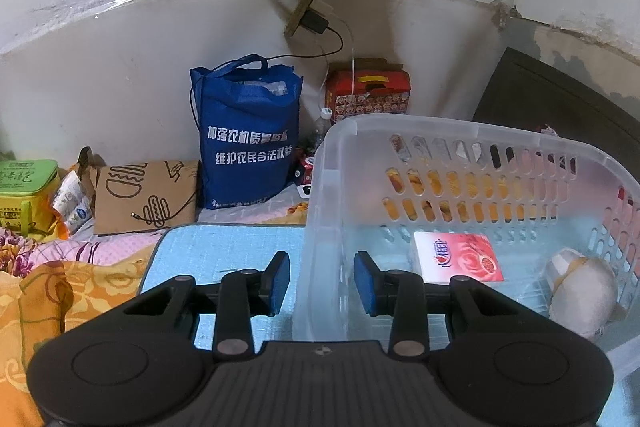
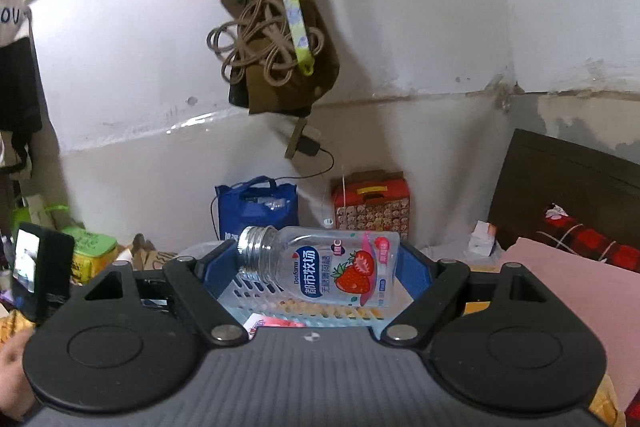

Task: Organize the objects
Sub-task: 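Drop the strawberry drink bottle into the basket with the right gripper, then grasp the red cigarette box with the right gripper and lift it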

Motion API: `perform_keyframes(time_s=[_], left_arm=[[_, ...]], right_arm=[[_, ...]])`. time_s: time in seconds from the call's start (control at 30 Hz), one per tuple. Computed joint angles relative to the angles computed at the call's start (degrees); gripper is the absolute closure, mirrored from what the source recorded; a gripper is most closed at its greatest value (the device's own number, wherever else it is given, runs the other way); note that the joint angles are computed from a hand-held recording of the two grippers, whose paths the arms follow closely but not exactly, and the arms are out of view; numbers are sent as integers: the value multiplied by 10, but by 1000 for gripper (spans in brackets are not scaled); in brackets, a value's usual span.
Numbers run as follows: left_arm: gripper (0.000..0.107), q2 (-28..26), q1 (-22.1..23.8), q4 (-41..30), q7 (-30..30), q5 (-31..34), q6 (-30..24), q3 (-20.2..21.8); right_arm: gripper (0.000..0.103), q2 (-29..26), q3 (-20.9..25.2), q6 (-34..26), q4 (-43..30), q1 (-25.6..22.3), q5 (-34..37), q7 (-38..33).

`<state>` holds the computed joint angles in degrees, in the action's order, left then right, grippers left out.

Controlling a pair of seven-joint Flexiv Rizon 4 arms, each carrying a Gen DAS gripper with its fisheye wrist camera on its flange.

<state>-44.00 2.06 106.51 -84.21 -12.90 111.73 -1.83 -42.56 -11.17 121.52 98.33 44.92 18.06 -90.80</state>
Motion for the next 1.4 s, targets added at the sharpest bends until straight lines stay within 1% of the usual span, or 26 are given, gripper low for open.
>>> perform_keyframes(time_s=[0.1, 0.17, 0.3, 0.33, 0.37, 0.47, 0.57, 0.73, 0.8, 1.0, 1.17, 1.4], left_arm=[[66, 0, 2, -1, 0, 2, 0, -2], [66, -1, 0, -1, 0, 2, 0, 0], [66, 0, -1, -1, 0, 1, 0, 2], [66, -1, -3, -2, 0, 0, 0, 4], [66, -1, -4, -1, 0, 0, 2, 4], [66, -1, -3, 0, 0, 0, 2, 3], [66, -1, -8, 0, 1, -3, 4, 8], [66, 0, -4, 2, 1, -2, 4, 4], [66, 0, -1, 3, 1, 1, 5, 2], [66, 0, -5, 2, 1, -1, 5, 5], [66, 0, -7, 2, 1, -3, 4, 7], [66, 0, -7, 2, 2, -4, 4, 7]], right_arm=[[18, -16, -1, 10, -8, -1, -6, -7], [18, -16, 9, 26, 1, -6, -10, -13], [17, -15, 25, 29, 0, -17, -19, -20], [10, -16, 23, 25, -2, -15, -16, -22], [0, -16, 22, 27, -3, -13, -13, -23], [0, -24, 25, 52, -7, -12, -6, -32], [0, -19, 58, 53, -1, -43, -33, -20], [0, -16, 75, 47, 8, -62, -46, 1], [0, -16, 86, 54, 15, -75, -60, 12], [0, -15, 88, 65, 35, -81, -64, 25], [0, -17, 82, 62, 34, -77, -62, 27], [0, -21, 87, 82, 37, -80, -75, 21]])
